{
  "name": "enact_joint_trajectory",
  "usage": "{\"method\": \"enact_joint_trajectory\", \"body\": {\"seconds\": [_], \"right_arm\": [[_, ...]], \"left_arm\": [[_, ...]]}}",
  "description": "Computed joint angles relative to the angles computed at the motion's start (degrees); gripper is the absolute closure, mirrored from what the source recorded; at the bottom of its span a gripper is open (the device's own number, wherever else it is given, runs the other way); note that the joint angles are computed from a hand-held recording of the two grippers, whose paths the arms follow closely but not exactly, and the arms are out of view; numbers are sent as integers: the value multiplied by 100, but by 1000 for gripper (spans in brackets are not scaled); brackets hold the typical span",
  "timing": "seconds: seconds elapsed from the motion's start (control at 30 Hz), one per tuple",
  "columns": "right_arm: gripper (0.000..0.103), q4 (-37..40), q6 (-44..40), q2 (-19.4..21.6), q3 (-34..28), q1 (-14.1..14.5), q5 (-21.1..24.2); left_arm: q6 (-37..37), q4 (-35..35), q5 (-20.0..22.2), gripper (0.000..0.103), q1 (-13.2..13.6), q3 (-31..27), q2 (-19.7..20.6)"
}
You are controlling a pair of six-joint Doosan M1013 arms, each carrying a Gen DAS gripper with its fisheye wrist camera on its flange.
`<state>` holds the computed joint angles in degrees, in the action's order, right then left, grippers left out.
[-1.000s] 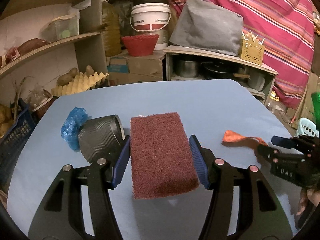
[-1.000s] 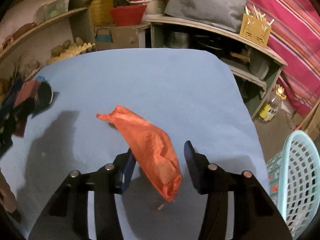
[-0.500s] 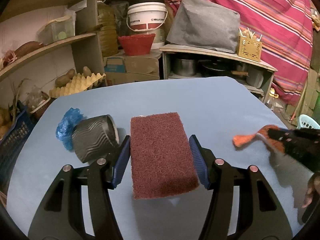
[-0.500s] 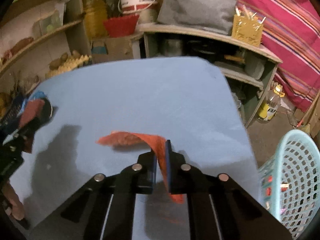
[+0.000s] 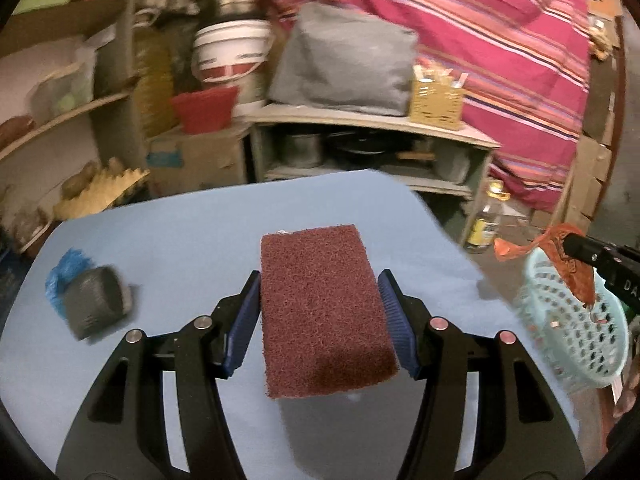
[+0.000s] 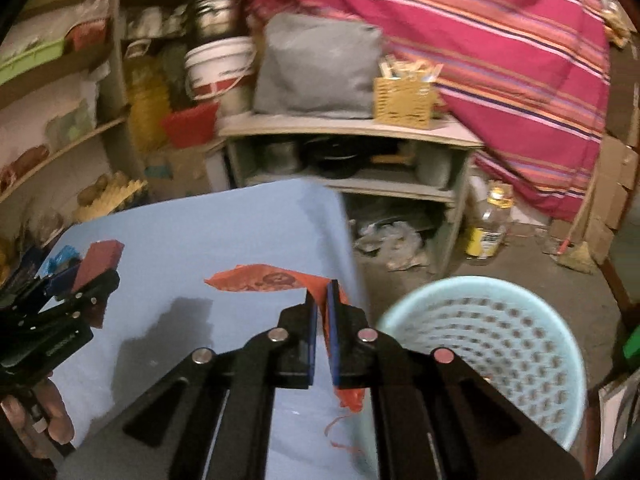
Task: Collect trash
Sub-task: 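Carry the maroon pad and orange balloon over the light blue basket and open both tools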
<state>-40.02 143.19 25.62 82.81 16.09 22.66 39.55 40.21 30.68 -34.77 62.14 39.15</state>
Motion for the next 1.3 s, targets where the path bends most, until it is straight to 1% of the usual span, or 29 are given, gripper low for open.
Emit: {"method": "enact_joint_trajectory", "body": {"seconds": [0.1, 0.2, 0.33, 0.43, 0.5, 0.6, 0.67, 0.9, 0.93, 0.97, 1.03, 1.17, 1.3], "right_arm": [[98, -497, 580, -219, 317, -171, -53], [98, -825, 1046, -411, 590, -365, -88], [98, -1280, 1648, -592, 847, -563, 24], [98, -1362, 1894, -681, 978, -705, 81], [98, -1276, 1964, -715, 1047, -802, 85], [98, -1220, 1963, -711, 1080, -875, 143], [98, -1196, 1980, -720, 1117, -904, 95], [98, -1087, 2010, -737, 1175, -993, 22], [98, -1078, 2022, -736, 1176, -990, 32], [98, -1047, 2014, -731, 1179, -996, 34], [98, -1020, 2030, -724, 1172, -971, 72], [98, -1002, 2001, -711, 1168, -975, 51], [98, -929, 1887, -661, 1120, -955, 53]], "left_arm": [[290, -175, -9, 46, -155, -296, 144], [619, -395, -1, 46, -319, -615, 320], [1093, -755, 45, 46, -520, -994, 555], [1450, -1044, 88, 46, -631, -1245, 709], [1654, -1222, 130, 46, -700, -1405, 803], [1969, -1536, 179, 46, -785, -1645, 939], [2156, -1714, 219, 46, -821, -1801, 1019], [2665, -2144, 360, 44, -877, -2291, 1231], [2773, -2239, 408, 36, -877, -2375, 1267], [2764, -2195, 453, 24, -886, -2440, 1296], [2564, -1939, 370, 15, -902, -2392, 1273], [2457, -1807, 339, 8, -895, -2357, 1252], [2327, -1803, 317, 6, -850, -2253, 1201]]}}
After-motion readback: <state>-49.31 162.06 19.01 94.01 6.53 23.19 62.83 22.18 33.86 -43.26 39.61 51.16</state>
